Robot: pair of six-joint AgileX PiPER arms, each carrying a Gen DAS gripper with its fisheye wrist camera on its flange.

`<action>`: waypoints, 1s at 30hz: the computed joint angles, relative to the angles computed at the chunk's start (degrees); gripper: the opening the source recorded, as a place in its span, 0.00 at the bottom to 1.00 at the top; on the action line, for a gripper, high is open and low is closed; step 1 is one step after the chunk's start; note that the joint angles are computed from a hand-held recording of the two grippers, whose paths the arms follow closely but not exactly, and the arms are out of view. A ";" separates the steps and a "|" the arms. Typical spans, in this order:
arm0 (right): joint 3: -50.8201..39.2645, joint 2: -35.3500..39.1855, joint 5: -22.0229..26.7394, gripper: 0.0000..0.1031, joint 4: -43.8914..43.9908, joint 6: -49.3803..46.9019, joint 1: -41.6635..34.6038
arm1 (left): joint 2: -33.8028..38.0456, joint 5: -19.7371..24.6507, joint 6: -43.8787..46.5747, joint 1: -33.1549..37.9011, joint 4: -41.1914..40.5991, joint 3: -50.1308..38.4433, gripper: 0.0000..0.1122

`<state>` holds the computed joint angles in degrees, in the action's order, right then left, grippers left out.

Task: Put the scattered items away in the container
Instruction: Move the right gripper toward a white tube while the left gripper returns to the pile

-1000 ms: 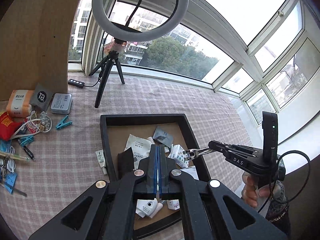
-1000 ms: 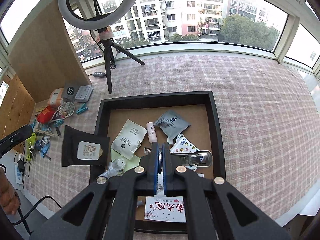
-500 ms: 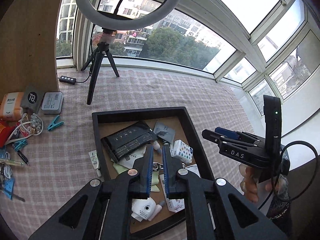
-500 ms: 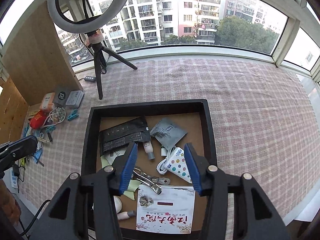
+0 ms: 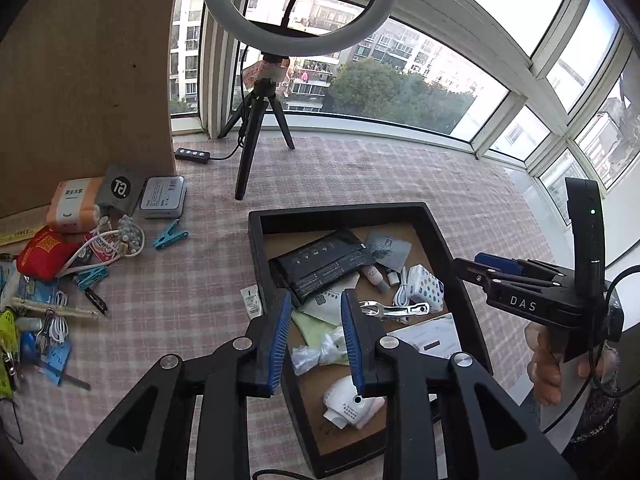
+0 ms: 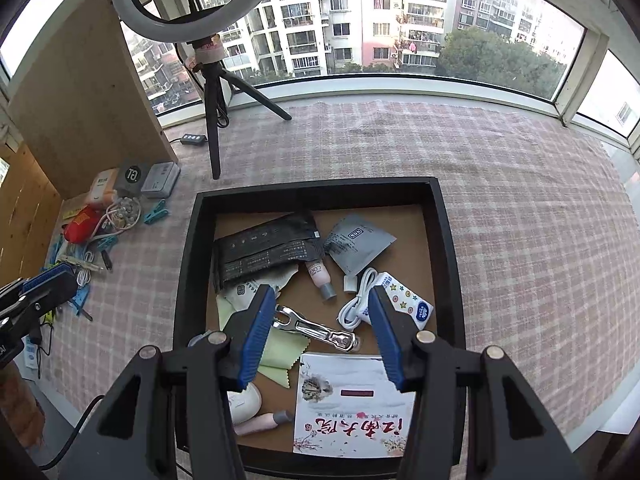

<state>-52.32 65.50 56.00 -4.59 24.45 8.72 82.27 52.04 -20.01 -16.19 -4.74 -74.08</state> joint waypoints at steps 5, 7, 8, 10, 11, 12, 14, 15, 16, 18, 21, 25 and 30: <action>1.48 -1.51 0.06 0.48 -2.38 6.70 6.37 | -4.38 -0.68 -4.16 -0.81 6.86 5.24 0.45; 1.82 -1.49 -0.09 0.49 -3.58 10.07 9.65 | -6.05 -0.66 -4.21 0.23 7.59 7.37 0.47; 1.85 -1.20 -0.22 0.50 -3.82 11.32 11.13 | -7.12 -0.80 -3.86 1.06 7.64 8.84 0.49; 1.93 -0.66 -0.44 0.50 -4.65 14.62 14.37 | -8.83 -0.80 -2.18 3.36 6.43 11.16 0.53; 2.01 -0.42 -0.59 0.50 -5.37 16.83 16.27 | -9.50 -0.78 -0.93 4.71 5.55 12.20 0.53; 2.03 -0.14 -0.84 0.50 -5.69 18.49 17.83 | -10.31 -0.77 0.24 6.07 4.91 13.47 0.54; 1.99 0.59 -1.57 0.50 -5.85 21.36 20.68 | -11.89 -0.85 3.15 9.41 3.24 16.21 0.55; 1.79 1.08 -1.81 0.50 -6.22 23.03 22.29 | -12.65 -0.89 5.05 11.52 1.99 17.37 0.55; 1.56 1.62 -2.01 0.50 -7.06 25.13 24.17 | -13.45 -0.92 7.10 13.76 0.72 18.53 0.56; 0.68 3.04 -1.94 0.50 -9.30 29.80 28.10 | -15.04 -0.65 11.78 18.66 -1.64 20.86 0.56; -1.05 5.53 -1.97 0.50 -11.36 34.93 32.67 | -17.52 -0.26 21.30 28.29 -5.93 24.28 0.56; -4.00 9.79 -2.72 0.51 -13.80 40.17 37.52 | -18.84 0.50 37.49 45.36 -12.17 27.80 0.56; -8.46 16.12 -3.62 0.51 -17.88 45.59 41.95 | -14.36 2.01 58.36 69.19 -19.57 28.25 0.56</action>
<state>-60.78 81.62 52.38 -22.47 70.03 50.67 67.91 54.05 38.35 53.00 -24.31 -45.83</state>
